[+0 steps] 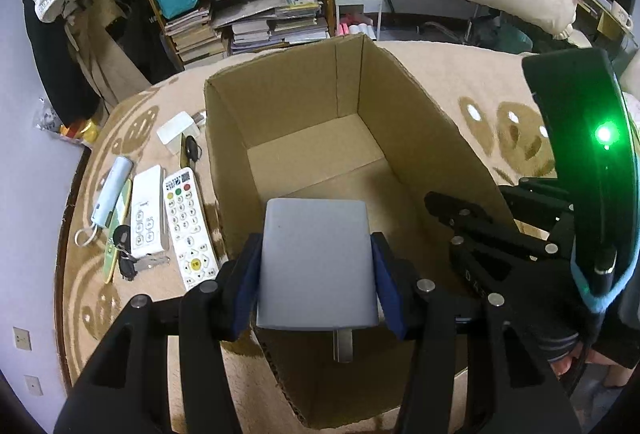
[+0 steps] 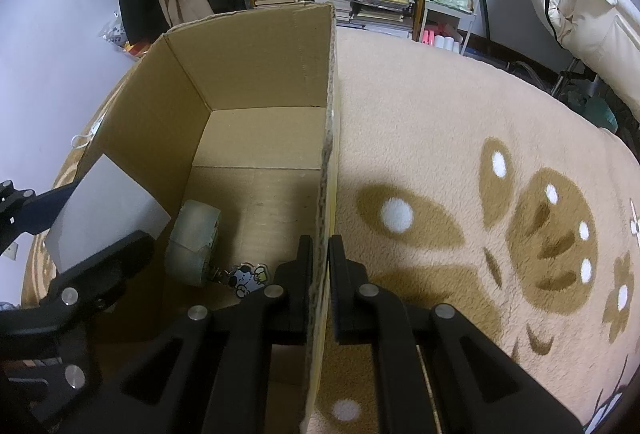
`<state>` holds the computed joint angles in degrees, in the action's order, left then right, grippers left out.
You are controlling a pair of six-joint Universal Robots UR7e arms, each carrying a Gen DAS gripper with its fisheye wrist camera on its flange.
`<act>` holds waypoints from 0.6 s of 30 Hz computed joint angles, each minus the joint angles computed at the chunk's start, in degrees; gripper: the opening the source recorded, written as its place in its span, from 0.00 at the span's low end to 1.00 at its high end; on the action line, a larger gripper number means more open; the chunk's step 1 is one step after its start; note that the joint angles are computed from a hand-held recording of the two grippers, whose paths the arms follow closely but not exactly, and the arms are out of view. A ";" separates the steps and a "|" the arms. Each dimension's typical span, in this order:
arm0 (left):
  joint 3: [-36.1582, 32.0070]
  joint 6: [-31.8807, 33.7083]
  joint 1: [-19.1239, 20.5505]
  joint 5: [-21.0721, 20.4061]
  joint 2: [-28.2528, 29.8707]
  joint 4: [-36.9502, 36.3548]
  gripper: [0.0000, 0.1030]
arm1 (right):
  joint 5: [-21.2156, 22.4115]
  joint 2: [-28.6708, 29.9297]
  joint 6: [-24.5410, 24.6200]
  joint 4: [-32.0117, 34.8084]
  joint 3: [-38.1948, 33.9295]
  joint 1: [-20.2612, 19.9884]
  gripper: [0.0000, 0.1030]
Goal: Organize rigid objects
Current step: 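Open the left tool to release the charger into the box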
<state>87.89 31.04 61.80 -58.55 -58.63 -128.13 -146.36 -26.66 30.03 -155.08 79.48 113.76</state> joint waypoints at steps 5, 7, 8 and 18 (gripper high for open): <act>0.72 1.19 -0.28 0.62 -0.09 -1.64 0.51 | 0.05 0.04 0.14 0.15 -0.09 -0.01 0.09; 1.33 2.45 -0.51 1.13 -0.28 -3.90 0.49 | -0.25 -0.03 0.02 0.51 -0.10 0.05 0.09; 1.10 2.28 -0.50 0.97 -0.22 -3.72 0.49 | 0.10 -0.13 -0.10 0.45 -0.01 0.04 0.09; 0.19 2.94 -0.63 1.55 -1.09 -5.97 0.57 | 0.30 -0.42 0.06 0.80 0.22 0.14 0.09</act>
<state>88.08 33.98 61.17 -57.00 -59.72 -134.10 -146.07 -27.08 30.09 -154.28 79.70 113.90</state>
